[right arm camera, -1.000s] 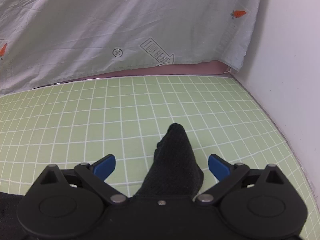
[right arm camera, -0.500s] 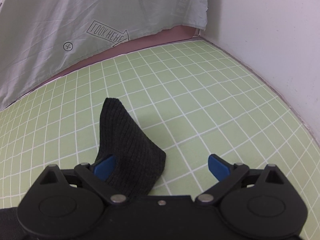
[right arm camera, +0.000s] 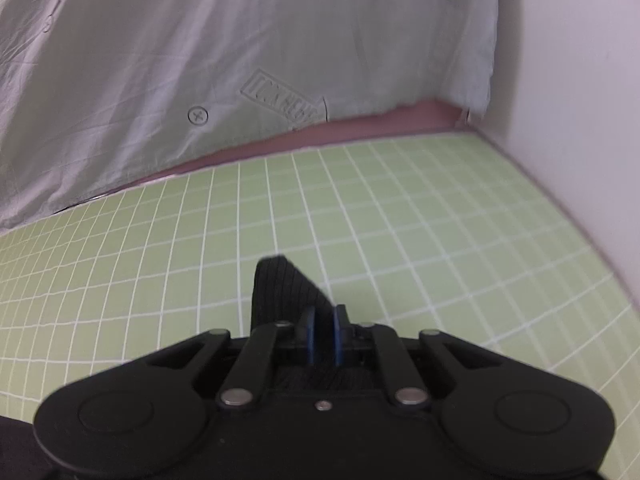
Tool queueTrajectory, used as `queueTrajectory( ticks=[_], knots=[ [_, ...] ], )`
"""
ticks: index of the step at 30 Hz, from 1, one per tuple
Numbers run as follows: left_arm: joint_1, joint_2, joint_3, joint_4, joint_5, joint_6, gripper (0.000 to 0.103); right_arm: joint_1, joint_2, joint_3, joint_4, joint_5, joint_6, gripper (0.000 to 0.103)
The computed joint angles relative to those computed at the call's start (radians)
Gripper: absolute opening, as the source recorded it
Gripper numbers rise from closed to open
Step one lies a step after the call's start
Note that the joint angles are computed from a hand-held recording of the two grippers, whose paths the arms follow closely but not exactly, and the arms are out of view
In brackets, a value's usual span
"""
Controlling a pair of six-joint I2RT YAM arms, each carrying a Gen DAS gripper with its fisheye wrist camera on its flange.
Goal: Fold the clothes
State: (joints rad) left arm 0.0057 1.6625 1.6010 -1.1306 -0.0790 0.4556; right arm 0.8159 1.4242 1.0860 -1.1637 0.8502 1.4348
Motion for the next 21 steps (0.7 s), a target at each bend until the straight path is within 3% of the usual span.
queueTrajectory(
  ticks=[2,6,8,10,13,16,19,21],
  knots=[
    [0.011,-0.001,-0.007,0.002,0.0,-0.001,0.103,0.051,0.1,0.156,-0.225,0.121,0.059,0.006],
    [0.045,0.01,-0.015,-0.002,0.009,0.004,0.103,0.083,0.176,0.307,-0.342,0.234,-0.023,0.007],
    [0.065,0.021,-0.015,-0.006,0.013,0.003,0.103,0.065,0.179,0.284,-0.236,0.185,-0.141,0.007],
    [0.089,0.028,-0.014,-0.006,0.019,0.0,0.103,0.044,0.192,0.263,-0.199,0.099,-0.125,0.016],
    [0.131,0.05,0.0,-0.021,0.032,-0.016,0.103,0.034,0.148,0.195,-0.164,-0.017,0.079,0.056],
    [0.168,0.087,0.031,-0.051,0.048,-0.038,0.103,0.026,0.027,0.042,-0.009,-0.107,0.276,0.059],
    [0.188,0.116,0.058,-0.07,0.062,-0.052,0.103,0.006,-0.011,-0.043,0.094,-0.162,0.332,0.058],
    [0.193,0.122,0.063,-0.069,0.065,-0.057,0.103,-0.037,-0.006,-0.069,0.148,-0.214,0.317,0.046]
  ],
)
